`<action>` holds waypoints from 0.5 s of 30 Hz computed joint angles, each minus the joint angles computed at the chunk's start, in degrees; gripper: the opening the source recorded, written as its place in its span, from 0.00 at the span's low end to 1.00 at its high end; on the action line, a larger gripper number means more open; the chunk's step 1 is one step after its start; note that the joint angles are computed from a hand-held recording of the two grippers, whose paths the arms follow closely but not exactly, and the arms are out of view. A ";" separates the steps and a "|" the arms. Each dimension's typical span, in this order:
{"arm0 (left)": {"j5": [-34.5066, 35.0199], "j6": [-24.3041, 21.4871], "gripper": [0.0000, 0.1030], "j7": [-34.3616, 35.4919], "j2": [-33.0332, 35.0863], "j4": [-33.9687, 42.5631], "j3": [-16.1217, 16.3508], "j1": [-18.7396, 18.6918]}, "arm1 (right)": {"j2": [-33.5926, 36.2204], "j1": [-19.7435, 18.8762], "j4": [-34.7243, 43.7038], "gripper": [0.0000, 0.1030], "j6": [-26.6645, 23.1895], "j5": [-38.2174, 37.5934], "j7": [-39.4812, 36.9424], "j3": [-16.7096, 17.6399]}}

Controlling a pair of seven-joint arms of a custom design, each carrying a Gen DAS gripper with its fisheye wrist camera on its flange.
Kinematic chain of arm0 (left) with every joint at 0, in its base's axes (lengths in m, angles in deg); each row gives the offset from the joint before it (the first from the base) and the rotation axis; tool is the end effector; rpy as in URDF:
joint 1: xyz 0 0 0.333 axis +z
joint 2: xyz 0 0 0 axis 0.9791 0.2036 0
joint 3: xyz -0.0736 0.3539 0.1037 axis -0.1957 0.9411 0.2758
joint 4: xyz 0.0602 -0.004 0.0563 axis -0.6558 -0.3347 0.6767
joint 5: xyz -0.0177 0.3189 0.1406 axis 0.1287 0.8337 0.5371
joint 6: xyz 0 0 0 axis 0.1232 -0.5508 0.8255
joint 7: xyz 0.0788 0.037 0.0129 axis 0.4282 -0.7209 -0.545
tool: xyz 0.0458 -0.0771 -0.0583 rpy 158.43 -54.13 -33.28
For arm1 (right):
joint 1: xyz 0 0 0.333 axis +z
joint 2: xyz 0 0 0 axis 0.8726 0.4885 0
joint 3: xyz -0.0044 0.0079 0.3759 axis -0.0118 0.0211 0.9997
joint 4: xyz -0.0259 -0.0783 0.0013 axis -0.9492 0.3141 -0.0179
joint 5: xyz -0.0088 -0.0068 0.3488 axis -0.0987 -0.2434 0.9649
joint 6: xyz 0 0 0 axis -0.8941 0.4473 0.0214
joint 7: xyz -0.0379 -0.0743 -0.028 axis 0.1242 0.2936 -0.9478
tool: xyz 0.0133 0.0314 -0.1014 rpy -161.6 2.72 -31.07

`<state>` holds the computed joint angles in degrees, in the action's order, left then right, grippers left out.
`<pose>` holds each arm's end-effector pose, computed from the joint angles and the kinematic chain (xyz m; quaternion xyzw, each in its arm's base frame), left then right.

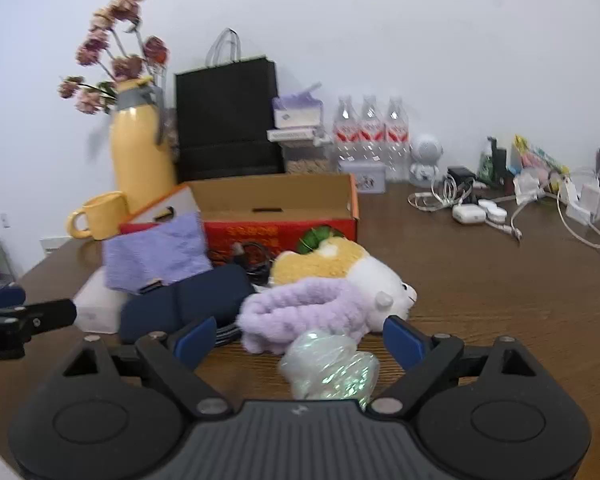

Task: Organize objects
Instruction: 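Grasp the clear plastic container with the left gripper while the right grasps the lavender headband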

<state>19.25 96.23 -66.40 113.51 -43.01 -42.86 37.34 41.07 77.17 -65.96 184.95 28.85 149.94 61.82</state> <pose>0.6143 -0.4774 0.4984 -0.6787 0.5155 -0.3195 0.4141 0.7060 0.3042 0.4835 -0.7347 0.4510 -0.2264 0.4534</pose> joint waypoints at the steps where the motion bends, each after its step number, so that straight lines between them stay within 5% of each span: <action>1: -2.34 -0.71 0.90 3.35 1.73 3.04 -0.92 1.07 | 0.96 1.12 1.80 0.87 -1.12 -0.21 0.88 -1.65; 4: -7.51 -0.69 0.90 7.48 4.87 8.07 -0.93 2.89 | 3.55 3.59 6.47 0.87 -3.62 -1.23 2.92 -5.39; 12: -10.84 -1.88 0.92 3.68 5.45 6.65 1.69 4.04 | 8.72 5.09 15.07 0.87 -10.07 -3.04 5.24 -7.94; 15: -12.83 -1.18 0.80 5.12 6.09 7.22 1.08 5.61 | 11.81 5.70 20.51 0.87 -12.62 -4.01 6.47 -8.57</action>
